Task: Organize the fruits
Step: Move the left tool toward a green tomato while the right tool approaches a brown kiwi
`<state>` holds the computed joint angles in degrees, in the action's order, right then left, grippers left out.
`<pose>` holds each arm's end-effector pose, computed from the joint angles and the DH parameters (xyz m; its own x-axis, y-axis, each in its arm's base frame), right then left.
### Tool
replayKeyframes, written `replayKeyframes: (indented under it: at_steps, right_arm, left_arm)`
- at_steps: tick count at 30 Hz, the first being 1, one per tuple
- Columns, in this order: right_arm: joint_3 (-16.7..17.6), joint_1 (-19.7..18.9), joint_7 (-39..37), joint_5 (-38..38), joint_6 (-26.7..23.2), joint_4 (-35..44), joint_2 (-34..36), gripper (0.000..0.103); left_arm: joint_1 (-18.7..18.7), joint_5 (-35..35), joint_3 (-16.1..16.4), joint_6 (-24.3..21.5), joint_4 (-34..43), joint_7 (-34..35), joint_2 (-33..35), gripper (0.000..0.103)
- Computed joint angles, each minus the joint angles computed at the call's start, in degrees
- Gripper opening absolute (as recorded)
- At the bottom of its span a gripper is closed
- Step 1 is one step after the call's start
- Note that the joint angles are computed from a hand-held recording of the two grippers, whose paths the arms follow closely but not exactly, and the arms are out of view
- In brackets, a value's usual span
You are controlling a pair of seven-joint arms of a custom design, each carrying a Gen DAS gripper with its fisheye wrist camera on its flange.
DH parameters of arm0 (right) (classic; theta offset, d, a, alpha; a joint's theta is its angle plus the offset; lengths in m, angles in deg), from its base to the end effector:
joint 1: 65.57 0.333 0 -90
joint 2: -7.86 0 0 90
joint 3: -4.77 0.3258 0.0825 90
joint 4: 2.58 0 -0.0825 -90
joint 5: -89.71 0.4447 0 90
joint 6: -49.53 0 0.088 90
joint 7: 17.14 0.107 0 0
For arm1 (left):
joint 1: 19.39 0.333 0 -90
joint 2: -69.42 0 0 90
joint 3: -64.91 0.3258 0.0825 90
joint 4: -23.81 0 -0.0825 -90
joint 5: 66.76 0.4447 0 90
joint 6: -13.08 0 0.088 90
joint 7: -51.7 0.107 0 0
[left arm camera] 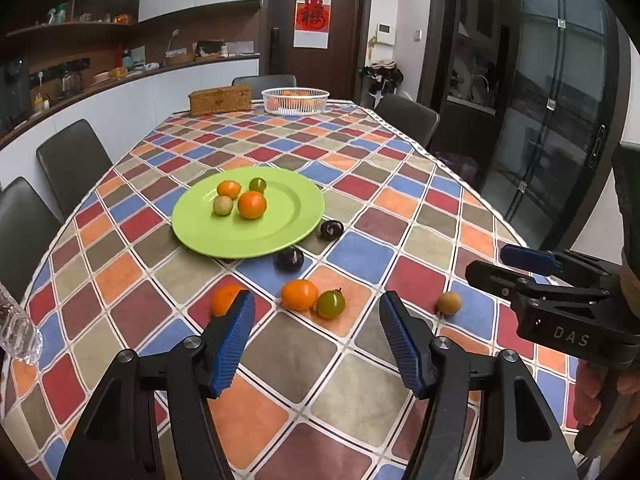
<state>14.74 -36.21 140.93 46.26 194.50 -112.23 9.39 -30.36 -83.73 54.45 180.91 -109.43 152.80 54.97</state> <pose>0.5120 0.4278 0.5303 0.0363 -0.9956 -0.0862 -0.6904 0.0374 -0.7225 0.5316 -0.1944 0.5195 -0.3442 -0.9365 0.0676 -0.6316 0.1777 -0.7546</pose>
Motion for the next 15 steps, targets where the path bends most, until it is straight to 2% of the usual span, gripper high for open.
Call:
replayKeyframes:
  at_steps: [9,15]
  right_arm:
    - [-0.08,-0.68,1.49,0.87,-0.35,-3.27,-1.22,0.058]
    - [-0.18,-1.25,2.28,2.94,1.27,-5.21,-1.16,0.058]
  left_arm:
    - [-0.97,-0.85,-0.28,0.98,0.4,0.15,2.89,0.063]
    - [-3.3,-5.53,1.1,1.92,1.32,6.0,5.24,0.063]
